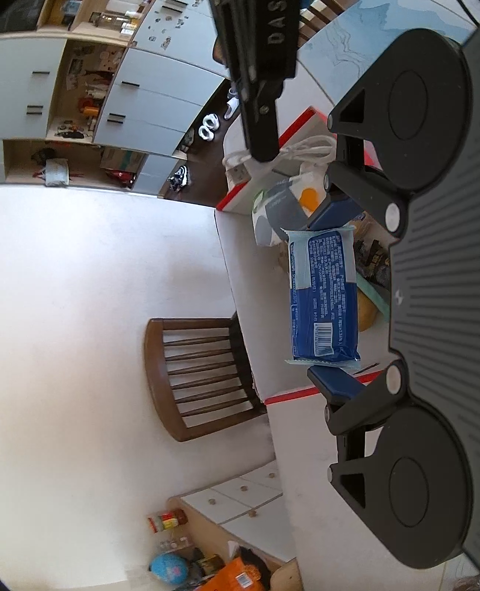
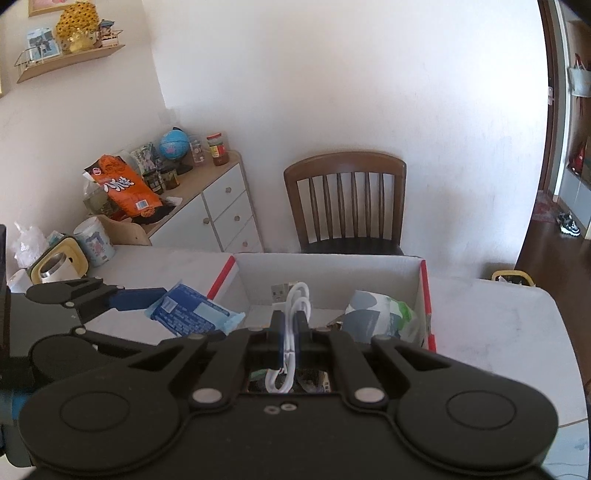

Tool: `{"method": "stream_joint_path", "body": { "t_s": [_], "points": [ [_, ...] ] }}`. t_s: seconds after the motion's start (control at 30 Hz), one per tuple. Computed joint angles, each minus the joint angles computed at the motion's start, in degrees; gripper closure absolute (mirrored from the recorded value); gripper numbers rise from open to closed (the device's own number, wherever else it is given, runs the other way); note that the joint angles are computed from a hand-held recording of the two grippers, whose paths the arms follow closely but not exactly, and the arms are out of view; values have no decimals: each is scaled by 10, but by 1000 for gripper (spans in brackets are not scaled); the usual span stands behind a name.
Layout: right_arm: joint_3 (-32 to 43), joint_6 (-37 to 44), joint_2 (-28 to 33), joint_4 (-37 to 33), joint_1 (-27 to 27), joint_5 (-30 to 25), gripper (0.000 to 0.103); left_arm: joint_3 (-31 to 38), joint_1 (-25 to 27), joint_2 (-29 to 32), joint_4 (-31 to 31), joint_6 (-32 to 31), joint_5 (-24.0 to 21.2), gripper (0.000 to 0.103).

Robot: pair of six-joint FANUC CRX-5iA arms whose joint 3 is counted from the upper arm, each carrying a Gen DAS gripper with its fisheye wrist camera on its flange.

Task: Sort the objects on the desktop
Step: 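Carry the snack bar in the left tool while the right tool carries the cable over the box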

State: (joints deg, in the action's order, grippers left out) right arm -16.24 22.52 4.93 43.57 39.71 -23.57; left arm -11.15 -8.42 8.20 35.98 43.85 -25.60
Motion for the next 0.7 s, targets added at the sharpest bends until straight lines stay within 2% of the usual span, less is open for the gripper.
{"method": "stream_joint_path", "body": {
  "t_s": [0.13, 0.5, 0.6, 0.7],
  "points": [
    [14, 15, 13, -17, -4, -1, 99, 55, 10, 38, -37, 45, -36, 24],
    [48, 59, 51, -69, -10, -5, 99, 147, 12, 106, -92, 107, -83, 24],
    [57, 73, 59, -88, -10, -5, 99, 180, 8, 123, -134, 145, -100, 24],
    [64, 83, 68, -107, -10, -10, 99, 200, 6, 139, -139, 153, -114, 24]
  ]
}}
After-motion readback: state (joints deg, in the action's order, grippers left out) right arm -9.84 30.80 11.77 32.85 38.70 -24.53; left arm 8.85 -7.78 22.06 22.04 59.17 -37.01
